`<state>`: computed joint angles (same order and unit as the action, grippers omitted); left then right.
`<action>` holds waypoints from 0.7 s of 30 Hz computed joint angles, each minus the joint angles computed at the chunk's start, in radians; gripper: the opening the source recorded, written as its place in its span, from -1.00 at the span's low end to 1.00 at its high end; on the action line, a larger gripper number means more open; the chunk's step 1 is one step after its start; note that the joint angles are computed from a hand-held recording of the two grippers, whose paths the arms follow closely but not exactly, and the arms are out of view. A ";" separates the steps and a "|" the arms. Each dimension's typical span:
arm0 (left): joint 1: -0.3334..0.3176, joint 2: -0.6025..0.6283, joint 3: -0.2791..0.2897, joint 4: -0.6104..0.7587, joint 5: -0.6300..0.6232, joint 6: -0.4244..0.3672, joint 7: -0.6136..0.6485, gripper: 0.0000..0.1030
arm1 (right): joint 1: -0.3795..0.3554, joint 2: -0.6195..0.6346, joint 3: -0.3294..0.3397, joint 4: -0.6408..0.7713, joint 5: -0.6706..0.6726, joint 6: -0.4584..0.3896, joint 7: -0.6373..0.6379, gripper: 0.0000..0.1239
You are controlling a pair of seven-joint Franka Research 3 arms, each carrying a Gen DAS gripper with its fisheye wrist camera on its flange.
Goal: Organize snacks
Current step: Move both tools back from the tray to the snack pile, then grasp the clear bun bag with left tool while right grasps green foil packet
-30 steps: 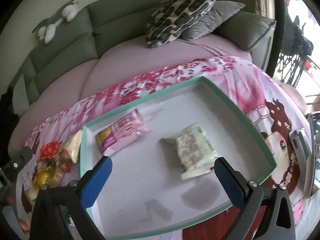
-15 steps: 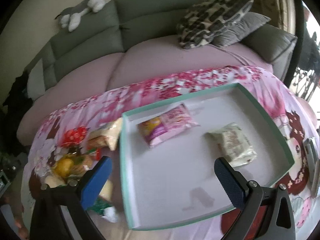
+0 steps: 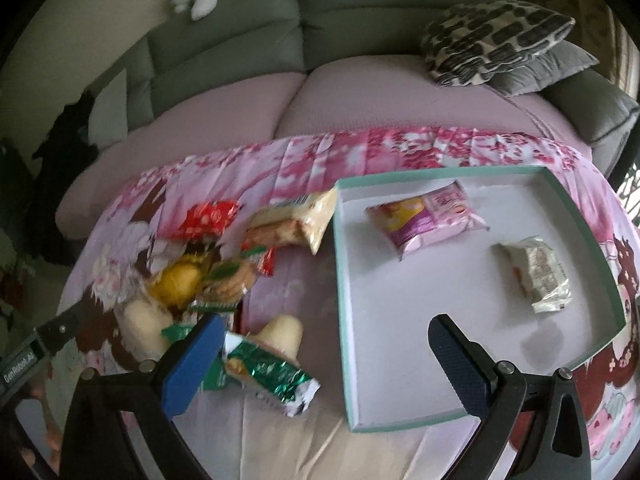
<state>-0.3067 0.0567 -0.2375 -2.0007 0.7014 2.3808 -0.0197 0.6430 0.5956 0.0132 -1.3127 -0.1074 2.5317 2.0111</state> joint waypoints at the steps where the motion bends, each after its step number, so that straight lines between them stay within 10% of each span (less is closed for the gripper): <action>1: 0.002 0.004 0.000 -0.003 -0.017 0.015 0.009 0.88 | 0.003 -0.002 0.002 -0.004 -0.003 -0.006 -0.006 0.66; 21: 0.017 0.113 0.033 -0.004 -0.218 0.275 0.045 0.87 | 0.020 0.062 0.027 0.070 0.039 -0.099 -0.110 0.32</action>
